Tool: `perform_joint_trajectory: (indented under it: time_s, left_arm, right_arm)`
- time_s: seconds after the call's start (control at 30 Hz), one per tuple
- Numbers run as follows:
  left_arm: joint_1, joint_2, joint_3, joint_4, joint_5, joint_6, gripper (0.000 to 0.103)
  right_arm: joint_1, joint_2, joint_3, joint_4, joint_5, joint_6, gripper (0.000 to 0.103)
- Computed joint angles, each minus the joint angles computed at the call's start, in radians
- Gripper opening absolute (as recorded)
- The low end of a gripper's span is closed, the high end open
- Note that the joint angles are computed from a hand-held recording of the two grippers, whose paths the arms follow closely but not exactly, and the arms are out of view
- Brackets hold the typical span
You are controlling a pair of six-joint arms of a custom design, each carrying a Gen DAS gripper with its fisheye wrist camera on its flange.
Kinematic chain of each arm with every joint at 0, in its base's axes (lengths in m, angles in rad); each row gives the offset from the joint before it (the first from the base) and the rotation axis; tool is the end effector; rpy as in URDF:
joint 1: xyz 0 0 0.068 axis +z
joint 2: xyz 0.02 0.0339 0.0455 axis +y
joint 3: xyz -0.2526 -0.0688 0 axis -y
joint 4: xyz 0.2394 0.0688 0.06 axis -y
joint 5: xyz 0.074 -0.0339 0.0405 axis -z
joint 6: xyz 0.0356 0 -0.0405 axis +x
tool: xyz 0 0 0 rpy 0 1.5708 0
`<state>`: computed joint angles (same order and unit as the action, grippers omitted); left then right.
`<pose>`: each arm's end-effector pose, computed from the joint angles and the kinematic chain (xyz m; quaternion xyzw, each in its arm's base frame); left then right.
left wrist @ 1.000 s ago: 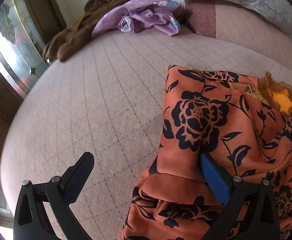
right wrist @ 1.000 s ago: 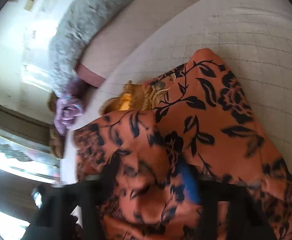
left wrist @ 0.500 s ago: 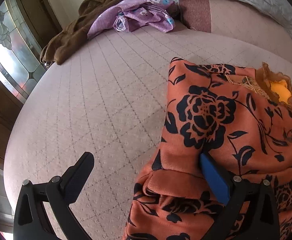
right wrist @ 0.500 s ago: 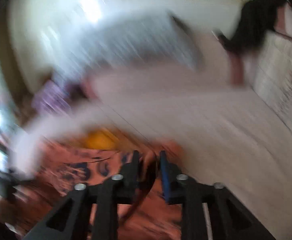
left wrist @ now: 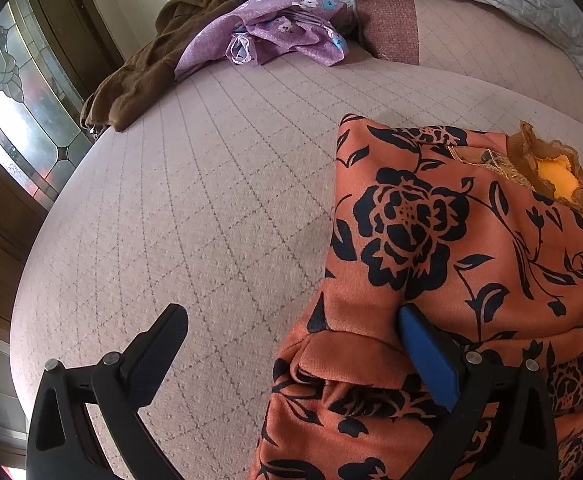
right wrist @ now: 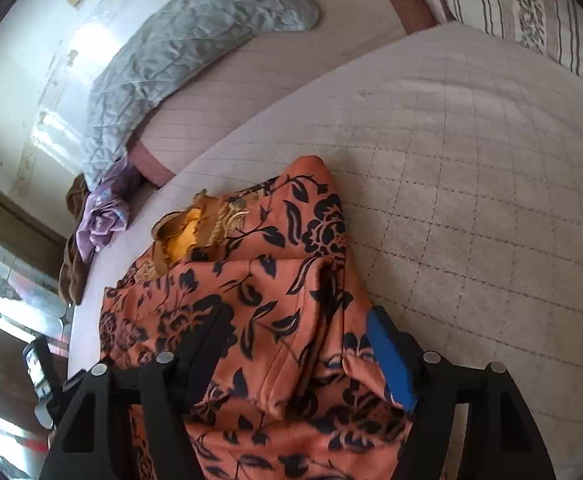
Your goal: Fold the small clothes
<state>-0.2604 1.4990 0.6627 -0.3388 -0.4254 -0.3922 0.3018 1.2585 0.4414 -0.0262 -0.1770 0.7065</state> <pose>0.2433 -0.0496 0.1298 -0.1045 0.9536 0.1345 0.2483 0.2106 0.0721 0.1389 0.1563 0.9182 0.2435 0.2704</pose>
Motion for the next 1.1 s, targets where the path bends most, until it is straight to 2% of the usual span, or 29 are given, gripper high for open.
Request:
perform_joint_trajectory:
  time_s: [0.03, 0.1, 0.2, 0.23, 0.3, 0.4, 0.5, 0.53, 0.6, 0.67, 0.77, 0.83, 0.93, 0.97, 1.03, 1.1]
  left_arm:
    - [-0.002, 0.0, 0.001, -0.001, -0.004, 0.002, 0.103]
    - [-0.012, 0.001, 0.0, 0.001, -0.019, 0.008, 0.103]
    - [-0.025, 0.006, -0.001, 0.006, -0.038, 0.021, 0.103]
    - [-0.029, 0.009, -0.001, 0.004, -0.041, 0.026, 0.103]
    - [-0.032, 0.01, -0.001, 0.001, -0.045, 0.032, 0.103]
    - [-0.037, 0.012, 0.0, 0.002, -0.059, 0.041, 0.103]
    - [-0.047, 0.016, 0.003, 0.001, -0.075, 0.045, 0.103]
    - [-0.049, 0.017, 0.005, -0.001, -0.078, 0.046, 0.103]
    - [-0.051, 0.009, 0.007, -0.005, -0.075, 0.047, 0.103]
    - [-0.058, -0.026, -0.002, 0.001, -0.071, 0.05, 0.103]
    - [-0.111, -0.115, -0.031, 0.032, -0.118, 0.054, 0.103]
    - [-0.138, -0.135, -0.044, 0.051, -0.134, 0.068, 0.103]
    - [-0.145, -0.049, -0.016, 0.03, -0.127, 0.075, 0.103]
    - [-0.137, -0.01, -0.005, 0.014, -0.12, 0.078, 0.103]
    - [-0.12, 0.024, -0.003, 0.016, -0.101, 0.088, 0.103]
    - [-0.106, -0.005, -0.001, -0.008, -0.079, 0.09, 0.103]
  right_arm:
    - [-0.008, 0.039, 0.006, 0.032, -0.021, 0.006, 0.057]
    - [-0.009, 0.164, 0.052, 0.078, -0.026, 0.009, 0.032]
    - [0.019, 0.29, 0.159, 0.022, 0.043, 0.006, 0.012]
    - [0.035, 0.28, 0.179, 0.002, 0.077, -0.007, 0.011]
    - [0.09, 0.185, 0.199, -0.015, 0.219, -0.045, 0.009]
    - [0.113, 0.095, 0.213, 0.002, 0.332, -0.061, 0.005]
    - [0.123, 0.139, 0.251, 0.014, 0.506, -0.092, 0.007]
    - [0.091, 0.203, 0.28, 0.0, 0.495, -0.102, 0.007]
    - [0.027, 0.287, 0.33, -0.073, 0.386, -0.058, 0.01]
    - [0.012, 0.262, 0.264, 0.025, 0.266, -0.044, 0.01]
    - [0.144, 0.242, 0.279, 0.023, 0.272, -0.119, 0.01]
    - [0.207, 0.283, 0.346, -0.003, 0.193, -0.145, 0.01]
    - [0.287, 0.379, 0.461, -0.025, 0.14, -0.148, 0.01]
    - [0.302, 0.443, 0.52, -0.055, 0.079, -0.149, 0.013]
    - [0.342, 0.545, 0.596, -0.136, 0.035, -0.148, 0.014]
    - [0.387, 0.616, 0.645, -0.239, 0.048, -0.165, 0.015]
